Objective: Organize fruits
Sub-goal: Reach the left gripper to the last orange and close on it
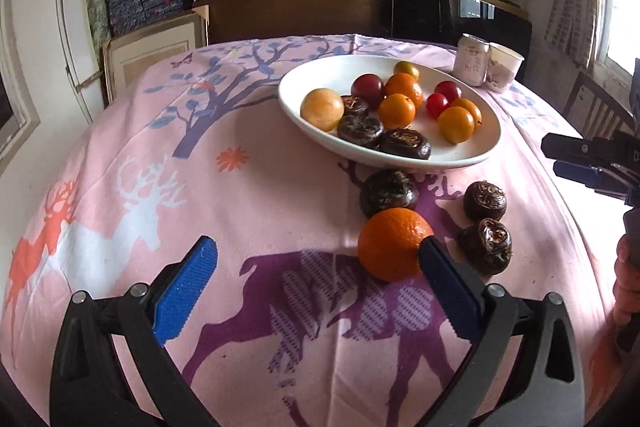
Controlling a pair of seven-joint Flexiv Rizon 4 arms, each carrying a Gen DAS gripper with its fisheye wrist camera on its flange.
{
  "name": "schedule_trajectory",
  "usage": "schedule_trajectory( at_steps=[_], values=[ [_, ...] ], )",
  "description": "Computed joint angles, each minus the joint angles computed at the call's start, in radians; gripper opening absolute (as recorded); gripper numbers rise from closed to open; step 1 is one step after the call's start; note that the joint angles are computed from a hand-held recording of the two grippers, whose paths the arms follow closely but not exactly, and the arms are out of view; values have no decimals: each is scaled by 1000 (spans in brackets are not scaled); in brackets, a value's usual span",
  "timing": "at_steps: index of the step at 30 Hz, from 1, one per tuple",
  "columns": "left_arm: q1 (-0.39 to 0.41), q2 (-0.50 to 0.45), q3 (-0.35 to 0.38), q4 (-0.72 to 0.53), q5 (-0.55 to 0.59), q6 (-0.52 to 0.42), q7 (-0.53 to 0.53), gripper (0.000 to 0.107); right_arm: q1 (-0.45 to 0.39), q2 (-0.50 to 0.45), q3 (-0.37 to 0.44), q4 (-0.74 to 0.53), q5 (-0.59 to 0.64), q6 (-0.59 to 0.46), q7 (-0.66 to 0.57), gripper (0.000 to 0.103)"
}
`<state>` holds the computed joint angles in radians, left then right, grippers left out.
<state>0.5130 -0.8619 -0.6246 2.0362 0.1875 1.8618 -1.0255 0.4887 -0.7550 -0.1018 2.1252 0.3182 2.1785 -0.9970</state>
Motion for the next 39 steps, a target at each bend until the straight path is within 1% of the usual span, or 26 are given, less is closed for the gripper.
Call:
schedule_trajectory(
  at_steps=[2, 3, 7, 9, 12, 15, 20, 23, 27, 30, 33, 35, 36, 37, 39],
  values=[
    [51, -19, -55, 6, 10, -43, 15, 99, -3, 1, 3, 2, -4, 0, -2, 88],
    [53, -22, -61, 8, 12, -46, 29, 99, -7, 1, 7, 3, -9, 3, -3, 88],
    [-18, 4, 4, 11, 10, -21, 66, 99, -27, 4, 24, 5, -30, -1, 1, 88],
    [-36, 12, 20, 9, -4, -26, 68, 99, -26, 4, 21, 5, -33, -5, 0, 88],
    [-30, 10, 13, 5, -29, -44, 61, 99, -34, 4, 30, 5, -55, -12, -4, 88],
    [-24, 10, 8, 6, -44, -45, 57, 99, -15, 4, 15, -2, -70, -48, -19, 88],
    [-25, 15, 13, 12, -39, -34, 66, 99, 13, -4, -5, -13, -84, -79, -36, 88],
    [0, 16, -1, 33, -21, -17, 65, 99, 29, -5, -17, -14, -81, -84, -44, 88],
    [30, 18, -20, 51, -6, -40, 79, 99, 60, -3, -44, -14, -64, -97, -53, 88],
    [17, 22, -13, 46, -16, -65, 99, 99, 51, 1, -41, -16, -62, -112, -43, 88],
    [35, 12, -39, 54, -14, -69, 129, 99, 21, 1, -20, -19, -73, -124, -17, 88],
    [46, 6, -52, 57, -17, -72, 142, 98, 19, 0, -21, -17, -80, -124, -11, 88],
    [57, 1, -66, 58, -18, -82, 149, 91, 23, 0, -24, -16, -83, -123, -12, 88],
    [68, -4, -79, 58, -22, -97, 158, 72, 27, 0, -27, -15, -85, -121, -14, 88],
    [81, -10, -99, 52, -46, -142, 177, 55, 35, -1, -33, -14, -86, -119, -16, 88]
  ],
)
